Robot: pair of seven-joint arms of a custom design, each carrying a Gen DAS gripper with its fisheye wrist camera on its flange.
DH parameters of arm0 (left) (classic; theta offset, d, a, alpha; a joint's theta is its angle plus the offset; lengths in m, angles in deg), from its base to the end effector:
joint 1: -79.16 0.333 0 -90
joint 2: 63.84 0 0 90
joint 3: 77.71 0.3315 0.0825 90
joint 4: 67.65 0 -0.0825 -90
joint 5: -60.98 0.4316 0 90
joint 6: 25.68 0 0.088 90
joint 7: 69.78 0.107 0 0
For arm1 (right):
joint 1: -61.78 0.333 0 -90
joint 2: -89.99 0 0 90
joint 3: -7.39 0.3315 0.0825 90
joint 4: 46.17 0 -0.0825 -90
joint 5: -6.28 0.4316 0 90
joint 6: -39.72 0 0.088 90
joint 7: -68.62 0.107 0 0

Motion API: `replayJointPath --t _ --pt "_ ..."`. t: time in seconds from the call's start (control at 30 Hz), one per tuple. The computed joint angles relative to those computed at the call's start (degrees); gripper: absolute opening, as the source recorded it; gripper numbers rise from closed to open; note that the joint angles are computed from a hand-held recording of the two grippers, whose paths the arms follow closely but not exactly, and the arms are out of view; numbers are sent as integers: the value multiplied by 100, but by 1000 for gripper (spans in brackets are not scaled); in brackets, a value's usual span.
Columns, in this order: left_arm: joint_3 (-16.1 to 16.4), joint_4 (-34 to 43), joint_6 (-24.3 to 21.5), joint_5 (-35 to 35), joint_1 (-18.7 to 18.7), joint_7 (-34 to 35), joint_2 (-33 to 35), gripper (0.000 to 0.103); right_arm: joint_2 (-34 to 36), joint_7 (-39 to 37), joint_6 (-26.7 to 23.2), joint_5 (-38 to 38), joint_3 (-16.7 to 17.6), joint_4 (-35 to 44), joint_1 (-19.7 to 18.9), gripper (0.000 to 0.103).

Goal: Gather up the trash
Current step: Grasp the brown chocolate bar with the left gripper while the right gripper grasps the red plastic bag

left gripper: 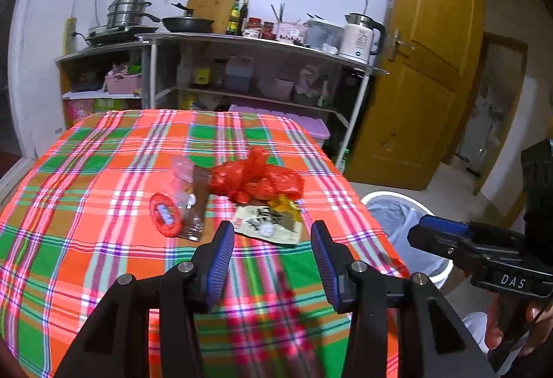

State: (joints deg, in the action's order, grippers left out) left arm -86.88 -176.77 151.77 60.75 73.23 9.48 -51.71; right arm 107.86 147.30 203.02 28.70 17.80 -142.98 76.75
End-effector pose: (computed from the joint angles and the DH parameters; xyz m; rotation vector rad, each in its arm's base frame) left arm 0.6775 -0.1741 0.5017 -1.6636 1.7502 -1.1177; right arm 0.6866 0.2850 0.5117 -1.8170 1.3666 -0.3238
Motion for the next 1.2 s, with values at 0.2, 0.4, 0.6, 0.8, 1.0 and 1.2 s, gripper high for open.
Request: replayJointPath --t 0.2,0.4,0.6,0.8,1.0,1.2 --pt "206 83 -71 155 -35 -229 102 46 293 39 -241 -38 17 400 12 44" --pt "246 130 -94 232 44 -345 170 46 702 108 -521 -132 21 954 66 44" --pt "105 293 -142 105 234 -166 309 46 1213 248 -824 -281 7 1659 153 44" --pt "-90 372 -105 -189 437 128 399 46 1791 508 -1212 -457 -49 2479 250 44" --pt "-180 532 -179 -375 532 359 534 46 2375 738 -1612 -635 -123 3355 350 44" --pt "-178 771 -325 -464 541 513 722 46 2906 923 -1973 -787 -191 4185 432 44"
